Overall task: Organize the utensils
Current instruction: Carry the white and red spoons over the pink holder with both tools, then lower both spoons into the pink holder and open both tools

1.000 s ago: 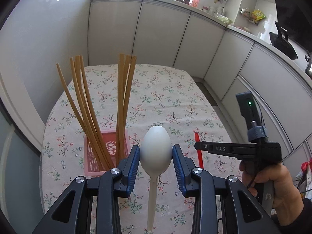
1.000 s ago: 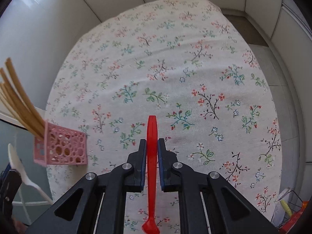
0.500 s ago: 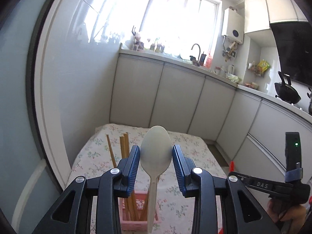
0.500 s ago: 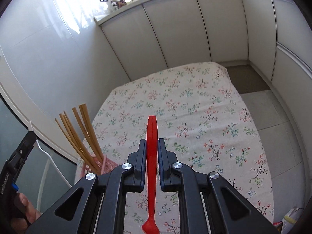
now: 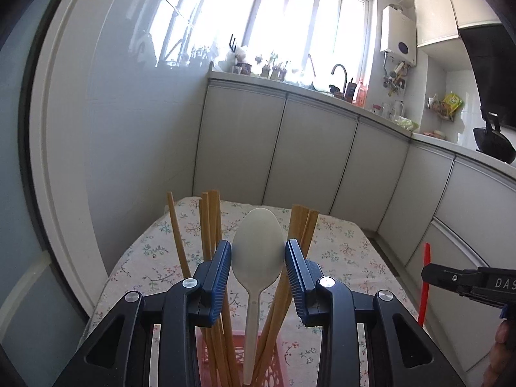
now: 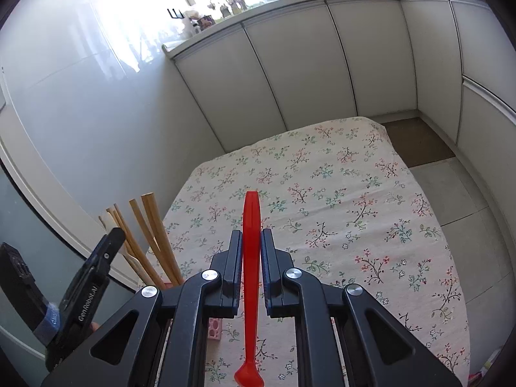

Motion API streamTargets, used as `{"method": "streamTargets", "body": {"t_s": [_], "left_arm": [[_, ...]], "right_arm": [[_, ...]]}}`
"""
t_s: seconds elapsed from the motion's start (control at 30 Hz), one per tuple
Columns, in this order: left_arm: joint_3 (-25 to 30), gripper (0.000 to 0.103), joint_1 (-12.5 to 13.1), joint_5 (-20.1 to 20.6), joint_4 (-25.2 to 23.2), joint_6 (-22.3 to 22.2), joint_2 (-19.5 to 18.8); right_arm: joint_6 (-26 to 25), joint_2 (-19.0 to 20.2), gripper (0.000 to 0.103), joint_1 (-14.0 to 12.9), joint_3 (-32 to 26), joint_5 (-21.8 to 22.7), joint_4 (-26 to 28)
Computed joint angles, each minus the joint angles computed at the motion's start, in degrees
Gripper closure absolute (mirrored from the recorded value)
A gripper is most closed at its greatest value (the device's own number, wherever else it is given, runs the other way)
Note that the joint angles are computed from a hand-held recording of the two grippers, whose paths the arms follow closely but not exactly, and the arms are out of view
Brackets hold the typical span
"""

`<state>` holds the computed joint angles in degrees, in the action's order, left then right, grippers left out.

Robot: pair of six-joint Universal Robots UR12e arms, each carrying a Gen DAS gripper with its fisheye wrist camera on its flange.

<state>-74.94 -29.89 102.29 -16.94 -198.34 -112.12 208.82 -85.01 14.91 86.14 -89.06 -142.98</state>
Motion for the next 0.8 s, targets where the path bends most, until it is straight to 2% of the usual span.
{"method": "streamTargets", "body": {"t_s": [0.17, 0.33, 0.4, 0.53, 0.57, 0.6, 0.63, 0.7, 0.8], "left_arm": [[0.53, 0.066, -0.07, -0.68, -3.98, -0.82, 0.14], [1.50, 0.064, 0.65, -4.55, -11.23, -2.66, 1.75], [1.67, 0.058, 0.89, -5.75, -14.35, -2.94, 2.68], [2.31, 0.052, 0.95, -3.91, -22.39, -3.46, 4.29], [2.28, 0.046, 1.03, -3.87, -24.03, -2.91, 4.76], [2.56, 0.037, 1.01, -3.51, -26.14, -1.56, 5.06], [2.48, 0.034, 0.93, -2.66, -27.92, -0.15, 5.51], [1.26, 0.030, 0.79, -0.17, -27.95, 1.02, 6.32], [0.31, 0.028, 1.45, 1.07, -30.54, -1.40, 7.07]], "right_arm": [[-1.48, -0.16, 0.091, 0.05, 0.24, 0.00, -0.70], [-2.07, -0.25, 0.091, 0.03, 0.53, 1.01, -2.27], [-2.50, -0.08, 0.091, 0.13, 0.61, 2.03, -3.97], [-2.22, 0.58, 0.091, 0.62, 0.47, 3.46, -8.22], [-1.84, 0.84, 0.091, 0.80, 0.34, 3.58, -9.32], [-1.39, 1.16, 0.091, 1.04, 0.13, 3.46, -10.45], [-0.95, 1.56, 0.091, 1.34, -0.22, 3.13, -11.37], [-0.05, 2.49, 0.091, 2.04, -0.92, 2.40, -13.45], [-1.05, 4.37, 0.091, 3.89, -2.87, -1.12, -15.08]]}}
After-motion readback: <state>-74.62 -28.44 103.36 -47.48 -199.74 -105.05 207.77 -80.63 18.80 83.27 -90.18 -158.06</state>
